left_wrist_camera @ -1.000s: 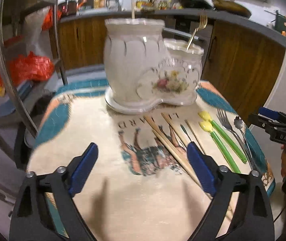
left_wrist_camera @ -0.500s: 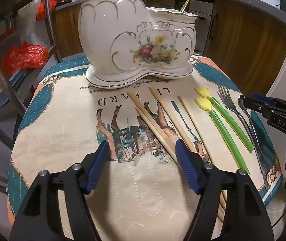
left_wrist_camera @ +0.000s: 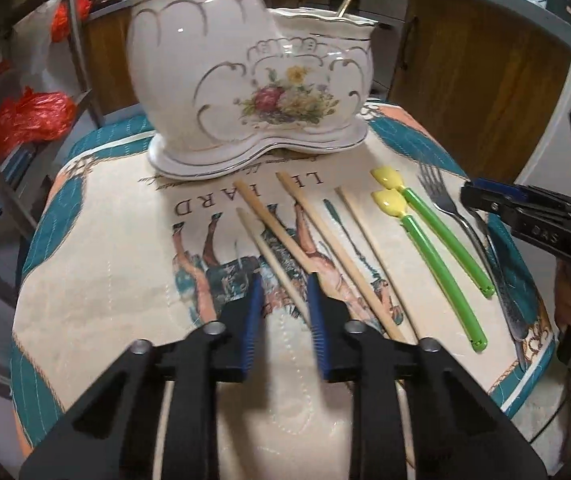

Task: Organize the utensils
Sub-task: 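Grasp another chopstick with the left tool while the right tool grasps the flower spoon, then lift the chopstick with the left tool while the right tool lifts the flower spoon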

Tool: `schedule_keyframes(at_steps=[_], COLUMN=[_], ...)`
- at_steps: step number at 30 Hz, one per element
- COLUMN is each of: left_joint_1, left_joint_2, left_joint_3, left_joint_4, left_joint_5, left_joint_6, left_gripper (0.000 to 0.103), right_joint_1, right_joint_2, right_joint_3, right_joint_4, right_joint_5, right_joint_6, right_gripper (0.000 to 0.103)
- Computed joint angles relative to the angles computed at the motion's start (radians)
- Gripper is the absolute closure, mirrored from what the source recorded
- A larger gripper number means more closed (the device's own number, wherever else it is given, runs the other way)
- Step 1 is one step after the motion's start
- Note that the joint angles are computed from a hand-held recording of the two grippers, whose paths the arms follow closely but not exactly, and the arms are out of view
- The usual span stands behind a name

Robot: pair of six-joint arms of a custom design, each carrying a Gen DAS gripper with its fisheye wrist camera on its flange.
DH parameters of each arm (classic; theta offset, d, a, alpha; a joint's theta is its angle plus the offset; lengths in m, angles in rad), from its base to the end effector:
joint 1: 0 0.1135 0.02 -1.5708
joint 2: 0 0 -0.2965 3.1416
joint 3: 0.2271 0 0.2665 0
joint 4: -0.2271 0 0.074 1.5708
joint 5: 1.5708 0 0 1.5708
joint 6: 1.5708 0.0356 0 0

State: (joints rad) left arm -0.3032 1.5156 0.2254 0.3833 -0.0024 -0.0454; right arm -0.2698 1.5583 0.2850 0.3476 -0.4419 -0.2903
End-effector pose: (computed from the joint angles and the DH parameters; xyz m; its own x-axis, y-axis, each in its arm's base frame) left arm 0.1916 -0.0599 0.0903 -0.7644 0.1916 -0.6156 0.2628 0.9645 -0.0261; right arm 0.2099 -0.0423 0.0945 -0.7359 -0.0649 -0.6739 -0.2270 0.9614 0.1553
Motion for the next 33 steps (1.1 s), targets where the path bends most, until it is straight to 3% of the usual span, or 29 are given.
schedule_keyframes(at_steps=[3, 6, 10, 16, 21, 23, 25, 29, 31, 33], left_joint_1=[0.017, 0.036, 0.069, 0.142, 0.183, 0.148, 0.088, 0.087, 0.105, 0.136], left_joint_2=[-0.007, -0.013, -0.032, -0.036, -0.061, -0.044, -0.026, -0.025, -0.012, -0.016], left_joint_3=[0.022, 0.035, 0.043, 0.061, 0.058, 0.054, 0.041, 0.047, 0.062, 0.084], left_joint_4=[-0.044, -0.076, -0.105, -0.147, -0.177, -0.158, -0.109, -0.118, -0.127, -0.176], left_joint_5=[0.03, 0.048, 0.057, 0.081, 0.174, 0.162, 0.078, 0.058, 0.042, 0.078], left_joint_6=[0.049, 0.096, 0.134, 0.189, 0.162, 0.152, 0.134, 0.179, 0.233, 0.252], left_gripper=[0.092, 0.094, 0.103, 0.103, 0.103, 0.1, 0.097, 0.097, 0.097, 0.097], right_joint_1=[-0.004, -0.007, -0.021, -0.082, -0.112, -0.108, -0.107, -0.117, -0.115, -0.113], right_joint_2=[0.021, 0.026, 0.021, -0.064, -0.155, -0.169, -0.177, -0.213, -0.239, -0.254], right_joint_3=[0.027, 0.03, 0.02, -0.012, -0.022, -0.027, -0.037, -0.059, -0.062, -0.058], right_joint_4=[-0.024, -0.035, -0.03, -0.052, -0.102, -0.101, -0.084, -0.075, -0.082, -0.098], right_joint_5=[-0.023, -0.043, -0.061, -0.143, -0.194, -0.198, -0.201, -0.223, -0.226, -0.227], right_joint_6=[-0.008, -0.016, -0.019, -0.025, -0.028, -0.023, -0.018, -0.029, -0.034, -0.033], right_gripper=[0.07, 0.08, 0.08, 0.08, 0.081, 0.081, 0.081, 0.081, 0.1, 0.1])
